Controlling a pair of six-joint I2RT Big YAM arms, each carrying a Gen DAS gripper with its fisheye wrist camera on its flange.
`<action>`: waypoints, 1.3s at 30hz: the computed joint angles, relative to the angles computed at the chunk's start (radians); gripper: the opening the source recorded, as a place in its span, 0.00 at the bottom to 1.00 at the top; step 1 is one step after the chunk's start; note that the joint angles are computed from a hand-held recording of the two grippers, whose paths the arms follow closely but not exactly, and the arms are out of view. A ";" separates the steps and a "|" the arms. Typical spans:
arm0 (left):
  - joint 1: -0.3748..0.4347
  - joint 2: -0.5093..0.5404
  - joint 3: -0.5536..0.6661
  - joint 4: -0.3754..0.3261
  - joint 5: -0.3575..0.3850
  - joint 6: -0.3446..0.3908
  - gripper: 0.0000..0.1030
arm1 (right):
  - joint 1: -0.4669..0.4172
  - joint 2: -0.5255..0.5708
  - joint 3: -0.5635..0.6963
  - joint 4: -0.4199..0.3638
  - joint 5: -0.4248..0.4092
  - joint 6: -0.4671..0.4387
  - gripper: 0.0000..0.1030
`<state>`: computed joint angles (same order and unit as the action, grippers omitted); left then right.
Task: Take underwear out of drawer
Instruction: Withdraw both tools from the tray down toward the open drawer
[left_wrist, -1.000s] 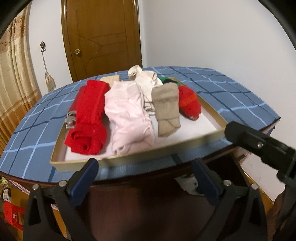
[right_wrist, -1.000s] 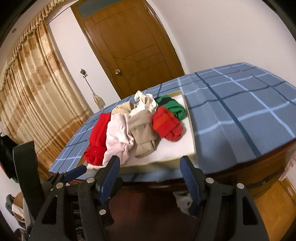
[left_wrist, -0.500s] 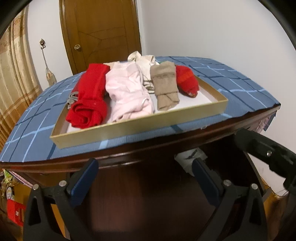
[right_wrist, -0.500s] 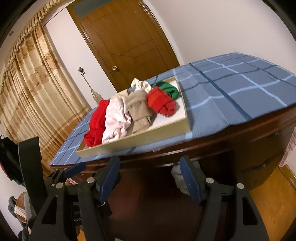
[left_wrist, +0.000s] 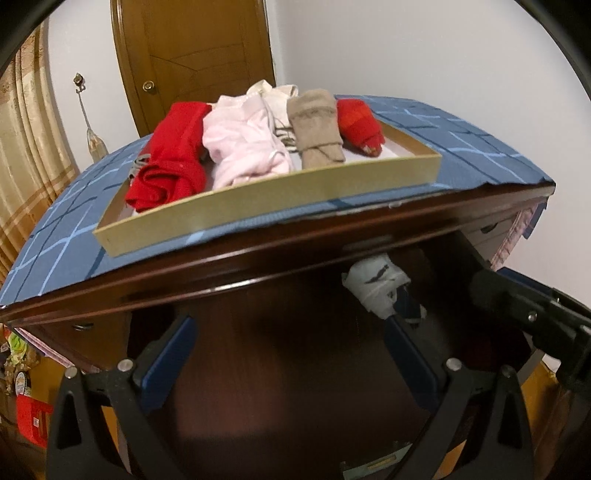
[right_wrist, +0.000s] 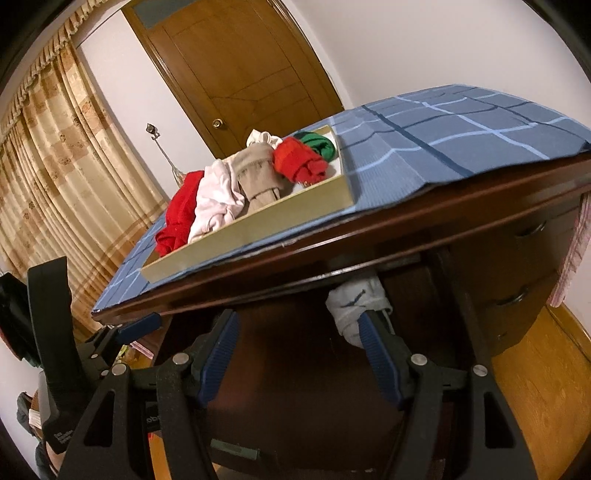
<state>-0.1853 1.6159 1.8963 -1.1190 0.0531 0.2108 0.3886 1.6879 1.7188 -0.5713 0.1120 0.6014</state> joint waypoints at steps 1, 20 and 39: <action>0.000 -0.004 -0.009 0.002 0.000 0.001 0.99 | 0.001 -0.002 -0.005 0.000 0.000 0.000 0.67; 0.026 0.001 -0.075 -0.023 -0.016 0.011 0.99 | 0.004 0.002 -0.061 -0.011 -0.027 0.036 0.67; 0.039 0.064 -0.021 -0.130 0.002 0.031 0.99 | -0.025 0.117 0.122 -0.250 -0.040 -0.067 0.49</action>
<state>-0.1466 1.6795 1.8750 -1.2486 0.0550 0.2420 0.3633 1.8052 1.8404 -0.8211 0.0721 0.5348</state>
